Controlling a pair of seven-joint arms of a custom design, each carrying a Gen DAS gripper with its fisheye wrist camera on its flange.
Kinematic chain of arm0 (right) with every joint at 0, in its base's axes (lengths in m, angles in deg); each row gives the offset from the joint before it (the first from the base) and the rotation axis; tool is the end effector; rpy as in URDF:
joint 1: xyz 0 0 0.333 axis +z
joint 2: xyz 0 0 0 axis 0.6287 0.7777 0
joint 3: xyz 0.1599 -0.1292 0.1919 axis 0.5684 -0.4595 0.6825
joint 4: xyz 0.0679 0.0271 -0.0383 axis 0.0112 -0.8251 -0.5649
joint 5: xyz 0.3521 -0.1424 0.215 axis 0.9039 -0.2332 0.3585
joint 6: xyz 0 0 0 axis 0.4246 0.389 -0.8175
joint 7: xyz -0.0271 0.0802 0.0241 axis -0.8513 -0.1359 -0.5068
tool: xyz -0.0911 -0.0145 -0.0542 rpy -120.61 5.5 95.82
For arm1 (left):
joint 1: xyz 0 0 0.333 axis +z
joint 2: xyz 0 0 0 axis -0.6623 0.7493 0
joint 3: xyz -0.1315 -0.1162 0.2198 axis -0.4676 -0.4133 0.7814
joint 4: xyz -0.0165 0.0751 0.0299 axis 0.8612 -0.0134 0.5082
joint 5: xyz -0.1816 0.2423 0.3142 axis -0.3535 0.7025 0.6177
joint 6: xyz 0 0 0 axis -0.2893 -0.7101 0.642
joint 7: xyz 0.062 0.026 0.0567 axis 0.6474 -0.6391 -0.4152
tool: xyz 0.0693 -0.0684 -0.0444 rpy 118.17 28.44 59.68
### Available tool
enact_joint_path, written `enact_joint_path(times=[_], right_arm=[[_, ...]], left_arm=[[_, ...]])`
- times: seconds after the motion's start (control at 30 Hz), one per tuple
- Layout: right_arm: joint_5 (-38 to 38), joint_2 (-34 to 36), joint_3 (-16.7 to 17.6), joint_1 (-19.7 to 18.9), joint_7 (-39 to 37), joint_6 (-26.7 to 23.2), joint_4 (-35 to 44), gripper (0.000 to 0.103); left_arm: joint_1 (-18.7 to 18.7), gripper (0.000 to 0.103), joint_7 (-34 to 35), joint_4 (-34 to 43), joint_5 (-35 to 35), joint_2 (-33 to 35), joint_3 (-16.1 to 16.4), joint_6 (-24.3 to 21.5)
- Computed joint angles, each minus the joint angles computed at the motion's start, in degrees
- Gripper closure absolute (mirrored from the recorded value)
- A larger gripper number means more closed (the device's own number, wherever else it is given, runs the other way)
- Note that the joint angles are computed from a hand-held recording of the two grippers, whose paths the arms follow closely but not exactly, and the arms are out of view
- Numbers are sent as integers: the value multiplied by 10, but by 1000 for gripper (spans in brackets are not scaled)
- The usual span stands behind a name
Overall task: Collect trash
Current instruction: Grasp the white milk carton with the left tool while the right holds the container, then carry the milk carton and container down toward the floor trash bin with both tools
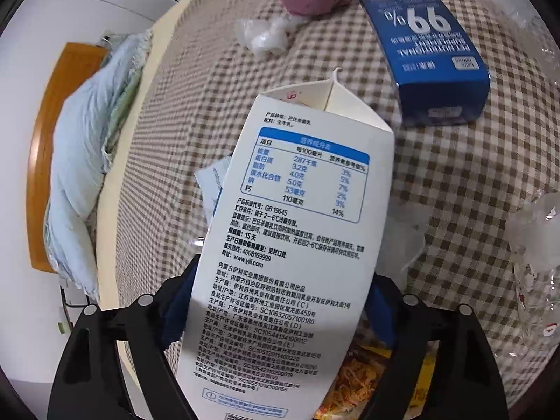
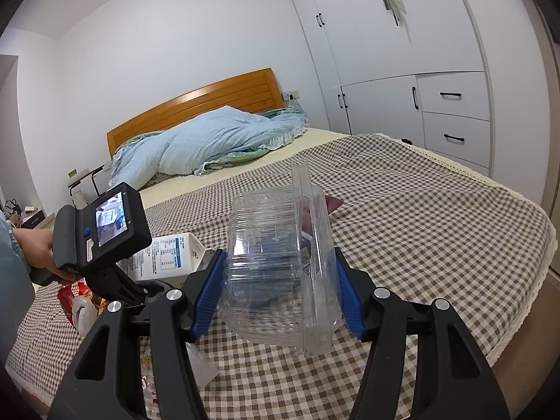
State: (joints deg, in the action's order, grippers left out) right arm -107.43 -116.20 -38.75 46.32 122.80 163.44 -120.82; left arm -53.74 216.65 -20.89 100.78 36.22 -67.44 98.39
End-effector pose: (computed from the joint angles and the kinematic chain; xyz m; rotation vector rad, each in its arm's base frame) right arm 0.2983 0.1275 0.6651 -1.0765 1.8178 -0.9292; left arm 0.5716 -0.2570 0.6749 -0.2395 2.5159 -0.0782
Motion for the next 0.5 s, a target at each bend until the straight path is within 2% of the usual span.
enact_joint_path(times=[0.17, 0.27, 0.5], right_arm=[[-1, 7, 2, 2, -4, 0, 2, 45], [-1, 9, 2, 4, -7, -1, 3, 45], [-4, 5, 5, 7, -9, -2, 3, 45]], left_arm=[[9, 29, 27, -92, -35, -62, 7, 89], [13, 30, 55, -163, -55, -112, 12, 167], [19, 31, 78, -232, -117, -181, 17, 243]])
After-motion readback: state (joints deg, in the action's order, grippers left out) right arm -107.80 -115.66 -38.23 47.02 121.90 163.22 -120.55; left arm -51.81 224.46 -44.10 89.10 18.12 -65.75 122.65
